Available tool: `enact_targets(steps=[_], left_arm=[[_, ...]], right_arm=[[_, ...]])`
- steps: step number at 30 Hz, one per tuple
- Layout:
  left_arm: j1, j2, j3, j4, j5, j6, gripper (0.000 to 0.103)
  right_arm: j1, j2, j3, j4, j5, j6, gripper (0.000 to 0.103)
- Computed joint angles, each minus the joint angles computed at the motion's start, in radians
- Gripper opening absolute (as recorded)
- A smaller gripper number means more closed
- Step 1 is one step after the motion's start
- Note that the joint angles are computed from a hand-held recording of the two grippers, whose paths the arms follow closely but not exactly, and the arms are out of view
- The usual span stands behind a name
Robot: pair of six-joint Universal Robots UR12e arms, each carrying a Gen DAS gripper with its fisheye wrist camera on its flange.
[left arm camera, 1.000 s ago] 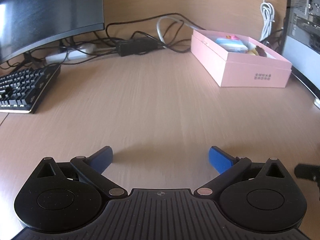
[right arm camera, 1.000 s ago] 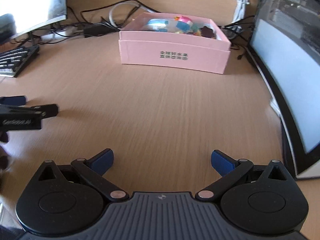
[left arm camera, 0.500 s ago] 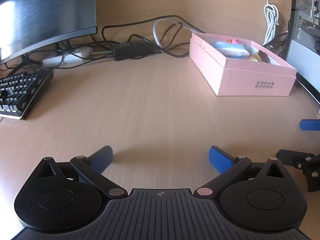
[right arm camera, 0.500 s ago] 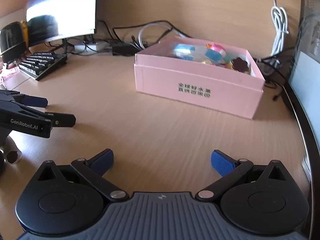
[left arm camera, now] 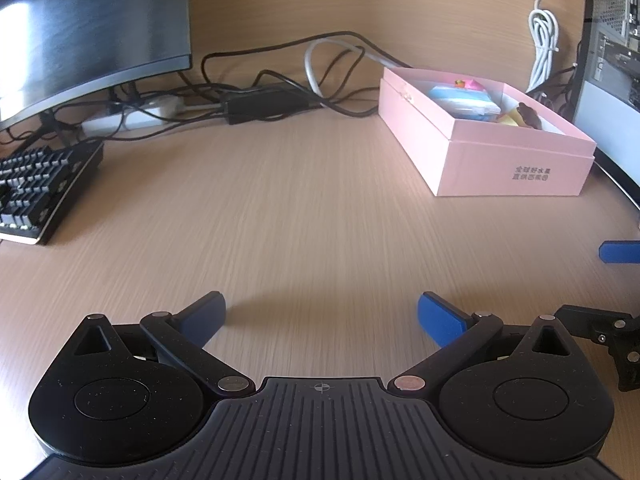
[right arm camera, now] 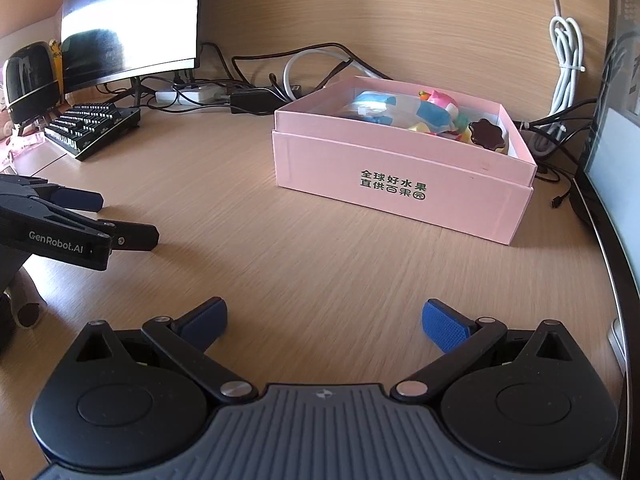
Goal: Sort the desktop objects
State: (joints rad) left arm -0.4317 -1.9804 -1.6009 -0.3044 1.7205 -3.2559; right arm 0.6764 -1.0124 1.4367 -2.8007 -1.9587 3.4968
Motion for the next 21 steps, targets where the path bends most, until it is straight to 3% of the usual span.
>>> enact_targets(steps=[6, 21], left_arm=[[0.006, -0.001, 0.0, 0.002, -0.019, 0.014, 0.103], [-0.002, -0.003, -0.002, 0.009, 0.007, -0.012, 0.103]], right_arm=[[-0.001, -0.003, 0.005, -0.006, 0.009, -0.011, 0.103], [-0.002, -0.002, 0.005, -0.005, 0.009, -0.01, 0.103]])
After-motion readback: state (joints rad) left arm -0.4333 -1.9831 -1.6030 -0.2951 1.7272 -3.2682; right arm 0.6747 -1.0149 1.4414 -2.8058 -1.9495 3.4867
